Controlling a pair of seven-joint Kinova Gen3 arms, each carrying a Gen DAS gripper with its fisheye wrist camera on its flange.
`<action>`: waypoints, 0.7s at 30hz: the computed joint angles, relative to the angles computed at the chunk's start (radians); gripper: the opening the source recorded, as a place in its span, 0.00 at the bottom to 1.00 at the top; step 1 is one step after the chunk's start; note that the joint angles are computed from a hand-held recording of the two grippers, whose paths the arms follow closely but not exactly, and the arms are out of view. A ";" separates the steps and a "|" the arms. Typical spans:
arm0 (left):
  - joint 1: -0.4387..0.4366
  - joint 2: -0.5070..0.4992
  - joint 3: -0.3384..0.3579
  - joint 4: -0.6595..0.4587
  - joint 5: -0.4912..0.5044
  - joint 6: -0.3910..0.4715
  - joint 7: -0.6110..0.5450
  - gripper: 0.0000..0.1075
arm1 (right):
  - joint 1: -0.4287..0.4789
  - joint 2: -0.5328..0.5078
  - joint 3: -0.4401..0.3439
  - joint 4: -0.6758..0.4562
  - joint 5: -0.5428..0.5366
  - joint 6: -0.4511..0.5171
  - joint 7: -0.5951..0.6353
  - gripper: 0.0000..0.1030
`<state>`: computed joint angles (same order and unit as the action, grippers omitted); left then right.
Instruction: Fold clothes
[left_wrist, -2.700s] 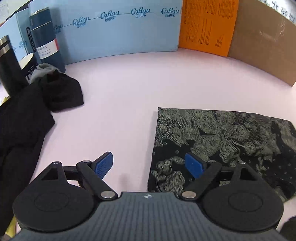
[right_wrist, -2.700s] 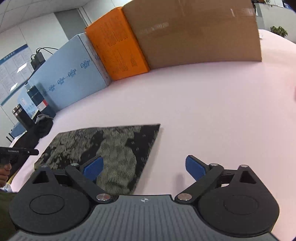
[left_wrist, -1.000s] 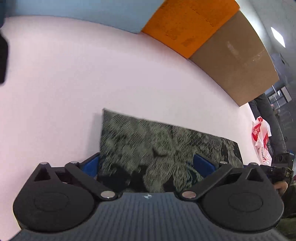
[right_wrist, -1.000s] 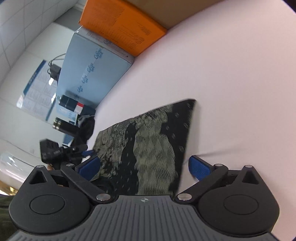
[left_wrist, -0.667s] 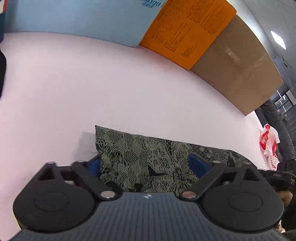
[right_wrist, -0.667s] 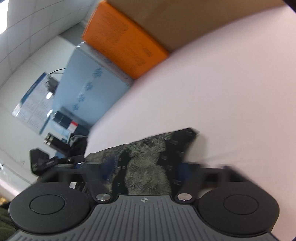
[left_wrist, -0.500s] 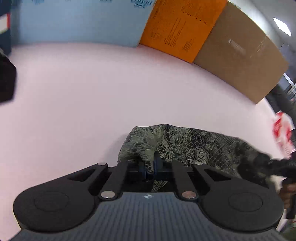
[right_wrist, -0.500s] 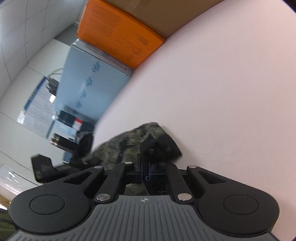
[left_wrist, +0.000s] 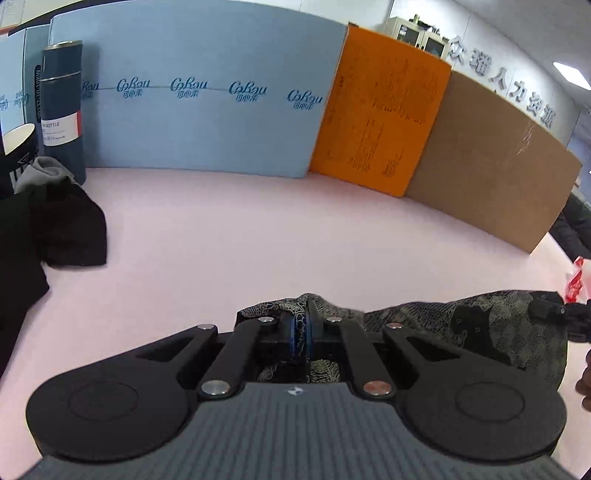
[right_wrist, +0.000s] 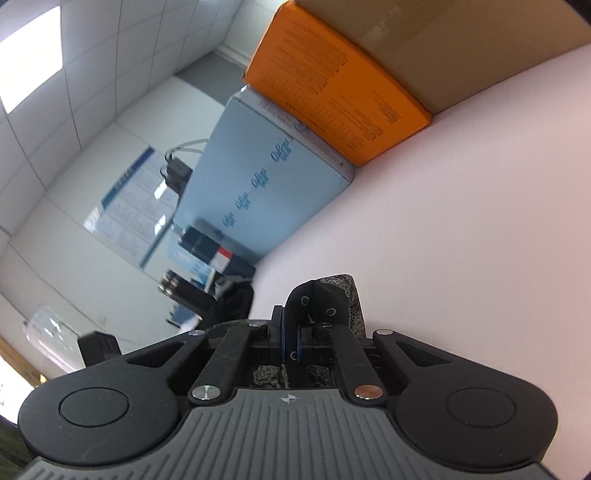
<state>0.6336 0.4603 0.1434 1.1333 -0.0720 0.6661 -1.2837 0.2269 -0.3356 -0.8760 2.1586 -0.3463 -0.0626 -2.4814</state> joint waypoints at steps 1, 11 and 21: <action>0.000 0.004 0.002 -0.006 0.002 0.017 -0.002 0.04 | 0.008 -0.002 0.001 -0.004 0.000 0.022 0.002 0.05; -0.058 0.019 0.018 -0.002 0.063 0.206 -0.019 0.80 | 0.091 -0.052 -0.004 -0.093 0.152 0.406 -0.041 0.41; 0.096 0.151 -0.066 -0.210 -0.063 0.288 0.081 0.91 | 0.047 -0.036 -0.014 -0.013 0.272 0.298 -0.161 0.50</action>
